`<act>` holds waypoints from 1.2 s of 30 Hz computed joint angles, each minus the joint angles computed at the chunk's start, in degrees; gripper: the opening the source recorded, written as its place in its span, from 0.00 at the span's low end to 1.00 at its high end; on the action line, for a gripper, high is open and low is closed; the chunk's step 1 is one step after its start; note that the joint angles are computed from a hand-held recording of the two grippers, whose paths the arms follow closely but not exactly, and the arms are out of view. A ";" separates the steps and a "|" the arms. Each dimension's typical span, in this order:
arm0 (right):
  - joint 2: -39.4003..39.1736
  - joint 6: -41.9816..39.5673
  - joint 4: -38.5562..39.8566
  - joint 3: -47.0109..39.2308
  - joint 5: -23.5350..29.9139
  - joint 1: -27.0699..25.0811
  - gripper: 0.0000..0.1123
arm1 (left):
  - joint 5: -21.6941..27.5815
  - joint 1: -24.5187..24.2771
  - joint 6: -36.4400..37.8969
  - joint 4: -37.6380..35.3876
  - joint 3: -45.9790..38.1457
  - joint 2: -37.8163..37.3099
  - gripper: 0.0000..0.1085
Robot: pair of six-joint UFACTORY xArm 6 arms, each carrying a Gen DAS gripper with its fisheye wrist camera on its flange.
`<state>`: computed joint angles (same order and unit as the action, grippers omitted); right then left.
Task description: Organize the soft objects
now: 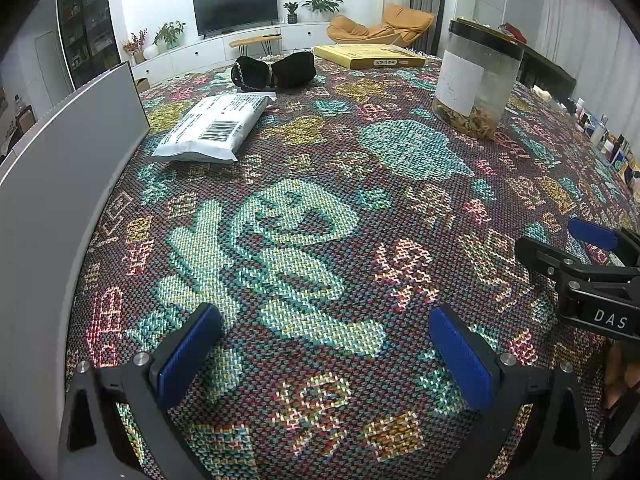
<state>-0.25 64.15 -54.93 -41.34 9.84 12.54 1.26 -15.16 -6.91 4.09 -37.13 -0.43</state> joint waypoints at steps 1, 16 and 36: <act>0.00 0.04 -0.03 0.00 0.01 0.02 0.86 | 0.00 -0.01 -0.08 0.07 -0.01 0.01 0.95; 0.01 -0.02 0.01 -0.01 0.00 -0.01 0.86 | -0.05 0.01 -0.36 0.34 0.11 -0.04 0.95; 0.00 -0.06 0.08 -0.02 0.05 0.01 0.86 | 0.07 -0.01 -0.57 0.49 0.18 -0.18 0.95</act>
